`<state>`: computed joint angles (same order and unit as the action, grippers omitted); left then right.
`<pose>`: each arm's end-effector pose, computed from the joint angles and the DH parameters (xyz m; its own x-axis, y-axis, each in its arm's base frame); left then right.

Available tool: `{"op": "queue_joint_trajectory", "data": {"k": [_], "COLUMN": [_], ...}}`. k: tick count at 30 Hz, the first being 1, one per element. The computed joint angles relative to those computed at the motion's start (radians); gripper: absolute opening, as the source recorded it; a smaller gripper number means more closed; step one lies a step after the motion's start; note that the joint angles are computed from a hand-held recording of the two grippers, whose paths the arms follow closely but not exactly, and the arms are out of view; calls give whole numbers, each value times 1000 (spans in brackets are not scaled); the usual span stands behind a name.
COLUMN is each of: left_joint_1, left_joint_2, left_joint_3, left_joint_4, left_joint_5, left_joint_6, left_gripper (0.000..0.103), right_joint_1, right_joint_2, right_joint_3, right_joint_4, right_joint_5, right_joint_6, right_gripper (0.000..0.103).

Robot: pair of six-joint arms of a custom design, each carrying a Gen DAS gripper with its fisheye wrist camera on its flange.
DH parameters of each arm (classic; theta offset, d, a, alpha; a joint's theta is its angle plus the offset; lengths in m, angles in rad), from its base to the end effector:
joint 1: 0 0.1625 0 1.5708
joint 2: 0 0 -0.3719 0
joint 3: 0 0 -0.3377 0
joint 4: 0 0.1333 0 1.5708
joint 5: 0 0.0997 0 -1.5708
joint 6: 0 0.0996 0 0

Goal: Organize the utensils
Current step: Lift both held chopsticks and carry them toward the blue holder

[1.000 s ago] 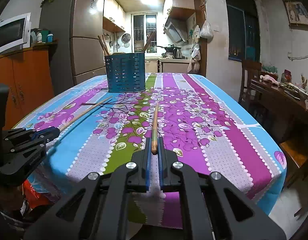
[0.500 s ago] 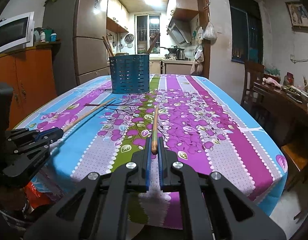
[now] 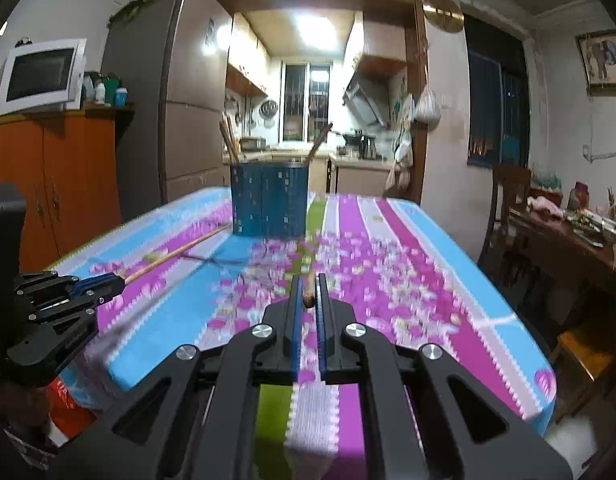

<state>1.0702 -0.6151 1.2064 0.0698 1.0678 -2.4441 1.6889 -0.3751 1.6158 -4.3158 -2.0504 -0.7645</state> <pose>-0.1250 -0.6062 0.0566 -0.5398 0.4124 -0.7338 0.8368 0.3572 -0.4149 0.1516 -0.5362 0.0729 -0.6696 0.2089 0.7128 -0.6530 0.2917 -0.6989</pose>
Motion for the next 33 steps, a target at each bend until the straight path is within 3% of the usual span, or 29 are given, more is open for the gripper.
{"op": "queue_joint_trajectory", "data": {"k": [8, 16, 26, 33], "left_joint_1": [-7, 4, 1, -19], "left_joint_2": [-31, 18, -3, 10], "left_joint_3": [-42, -237, -243, -330], "left_joint_4": [66, 352, 341, 378], "left_joint_5": [36, 87, 126, 169], "left_joint_6": [-42, -129, -130, -115], "left_gripper": [7, 7, 7, 7], "right_joint_1": [25, 39, 35, 30], "right_joint_2": [-32, -60, -99, -184], "right_joint_3": [-20, -27, -20, -20], "right_joint_4": [-24, -31, 35, 189], "right_joint_5": [53, 109, 168, 246], "right_joint_6": [-43, -66, -11, 90], "right_gripper": [5, 5, 5, 5]}}
